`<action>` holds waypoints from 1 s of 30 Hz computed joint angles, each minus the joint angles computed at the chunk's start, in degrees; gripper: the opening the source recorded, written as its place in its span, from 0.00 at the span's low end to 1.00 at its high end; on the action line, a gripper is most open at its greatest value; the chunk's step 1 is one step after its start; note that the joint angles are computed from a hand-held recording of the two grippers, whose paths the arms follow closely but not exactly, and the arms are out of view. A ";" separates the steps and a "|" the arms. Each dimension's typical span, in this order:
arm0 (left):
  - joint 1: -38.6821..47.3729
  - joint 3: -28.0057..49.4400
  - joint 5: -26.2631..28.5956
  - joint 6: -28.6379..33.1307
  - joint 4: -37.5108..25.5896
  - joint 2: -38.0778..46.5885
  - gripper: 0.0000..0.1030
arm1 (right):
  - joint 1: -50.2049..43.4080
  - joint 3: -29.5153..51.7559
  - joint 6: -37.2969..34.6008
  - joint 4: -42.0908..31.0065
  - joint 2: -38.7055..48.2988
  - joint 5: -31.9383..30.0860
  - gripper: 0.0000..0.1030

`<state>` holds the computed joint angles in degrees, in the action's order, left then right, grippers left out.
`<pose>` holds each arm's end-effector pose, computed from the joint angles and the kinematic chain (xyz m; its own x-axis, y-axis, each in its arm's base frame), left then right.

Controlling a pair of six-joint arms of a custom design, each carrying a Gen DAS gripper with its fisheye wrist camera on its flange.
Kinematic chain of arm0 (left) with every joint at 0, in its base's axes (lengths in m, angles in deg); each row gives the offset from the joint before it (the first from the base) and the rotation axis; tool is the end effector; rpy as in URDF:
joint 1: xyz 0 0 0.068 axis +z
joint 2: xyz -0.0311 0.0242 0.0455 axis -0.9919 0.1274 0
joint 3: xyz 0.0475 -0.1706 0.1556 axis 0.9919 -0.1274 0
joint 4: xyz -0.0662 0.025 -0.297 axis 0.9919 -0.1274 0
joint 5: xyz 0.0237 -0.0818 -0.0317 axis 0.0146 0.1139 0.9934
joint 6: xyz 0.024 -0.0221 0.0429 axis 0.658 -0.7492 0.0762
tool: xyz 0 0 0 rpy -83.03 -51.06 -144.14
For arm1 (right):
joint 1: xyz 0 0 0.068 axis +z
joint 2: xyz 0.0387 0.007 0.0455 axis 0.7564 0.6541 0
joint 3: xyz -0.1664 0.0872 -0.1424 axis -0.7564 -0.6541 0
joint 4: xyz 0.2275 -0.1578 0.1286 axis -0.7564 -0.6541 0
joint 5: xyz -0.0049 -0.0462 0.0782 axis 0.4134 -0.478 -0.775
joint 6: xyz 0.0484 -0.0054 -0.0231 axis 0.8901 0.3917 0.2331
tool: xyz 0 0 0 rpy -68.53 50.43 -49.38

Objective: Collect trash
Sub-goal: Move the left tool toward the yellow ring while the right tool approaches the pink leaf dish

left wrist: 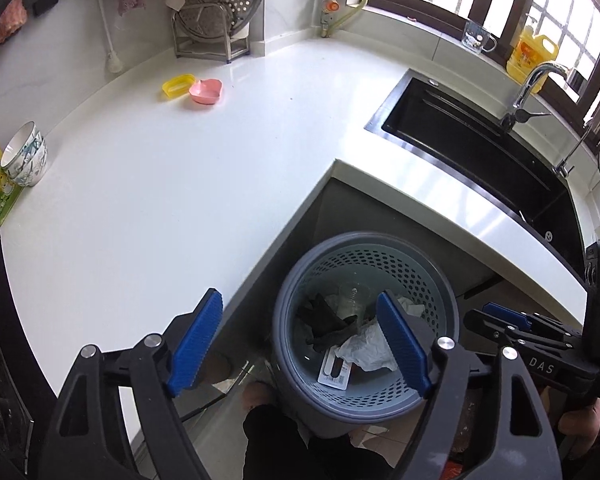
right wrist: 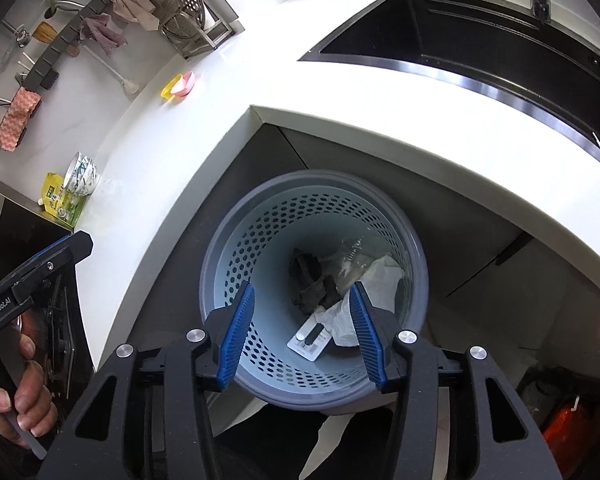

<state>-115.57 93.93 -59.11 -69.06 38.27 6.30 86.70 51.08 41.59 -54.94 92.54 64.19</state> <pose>0.1931 -0.1170 0.1951 -0.8576 0.0529 -0.5115 0.0993 0.9930 -0.0638 0.1816 0.1428 0.1212 -0.9224 0.1194 -0.3674 -0.0420 0.9144 0.4025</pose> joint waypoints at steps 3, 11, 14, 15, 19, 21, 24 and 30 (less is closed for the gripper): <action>5.44 1.51 1.43 4.39 0.10 0.03 0.77 | 1.51 5.30 -0.01 2.24 5.98 1.50 0.47; 22.91 6.70 9.07 18.37 3.92 4.25 0.79 | 4.87 24.10 -2.54 5.67 25.32 5.67 0.52; 29.38 9.95 12.27 23.40 6.57 8.96 0.81 | 4.97 32.03 -3.32 6.04 32.96 6.52 0.55; 31.23 11.23 13.17 24.81 7.65 11.05 0.82 | 4.91 34.74 -3.59 6.08 35.52 6.77 0.55; 37.73 18.20 16.57 29.60 12.04 21.89 0.83 | 4.34 46.78 -4.80 5.72 46.72 7.68 0.58; 40.20 22.29 17.94 31.18 14.07 27.94 0.83 | 3.83 53.09 -5.32 5.35 52.62 7.30 0.59; 42.91 28.85 19.49 32.67 16.01 36.87 0.83 | 3.45 65.80 -6.48 2.85 63.42 7.27 0.59; 46.40 40.82 21.35 35.43 19.00 51.70 0.83 | 3.25 95.01 -9.70 -4.50 85.23 8.73 0.65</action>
<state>-69.17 134.75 -37.76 -33.63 57.27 58.00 89.95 146.10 31.90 -59.43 177.78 72.92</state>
